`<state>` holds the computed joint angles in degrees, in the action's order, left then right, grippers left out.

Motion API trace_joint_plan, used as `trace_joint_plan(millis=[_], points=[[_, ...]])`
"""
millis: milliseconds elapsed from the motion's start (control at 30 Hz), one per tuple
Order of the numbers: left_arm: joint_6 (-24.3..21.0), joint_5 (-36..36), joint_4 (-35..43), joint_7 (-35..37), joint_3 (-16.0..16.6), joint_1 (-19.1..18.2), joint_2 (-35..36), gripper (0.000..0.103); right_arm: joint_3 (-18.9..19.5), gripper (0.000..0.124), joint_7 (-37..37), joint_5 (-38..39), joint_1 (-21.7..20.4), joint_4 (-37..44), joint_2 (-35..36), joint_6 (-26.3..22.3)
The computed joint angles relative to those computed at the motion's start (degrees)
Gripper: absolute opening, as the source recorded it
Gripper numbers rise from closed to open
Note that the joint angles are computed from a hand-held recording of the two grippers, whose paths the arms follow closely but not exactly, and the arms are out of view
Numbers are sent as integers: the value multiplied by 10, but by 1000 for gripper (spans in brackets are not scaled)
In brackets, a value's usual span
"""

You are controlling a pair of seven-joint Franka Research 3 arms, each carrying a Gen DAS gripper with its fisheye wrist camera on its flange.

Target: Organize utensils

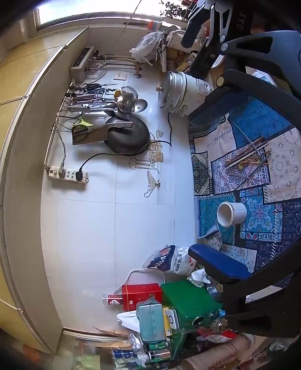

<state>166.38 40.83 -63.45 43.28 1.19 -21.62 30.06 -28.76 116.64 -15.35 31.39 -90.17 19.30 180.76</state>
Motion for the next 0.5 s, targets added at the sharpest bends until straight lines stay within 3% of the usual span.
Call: trace_joint_plan(millis=[33, 133, 200, 333, 500], points=[[5, 3, 0, -5, 3, -1, 1, 103, 24, 103, -30, 25, -21, 10, 6, -3], [10, 4, -2, -6, 3, -1, 0, 103, 26, 103, -9, 5, -23, 13, 6, -6], [5, 0, 0, -2, 1, 0, 1, 103, 54, 103, -41, 28, -48, 11, 3, -5], [14, 0, -5, -3, 3, -1, 0, 103, 28, 103, -33, 26, -25, 5, 1, 2], [13, 10, -6, -12, 10, -6, 0, 103, 22, 103, -39, 34, -18, -4, -4, 7]])
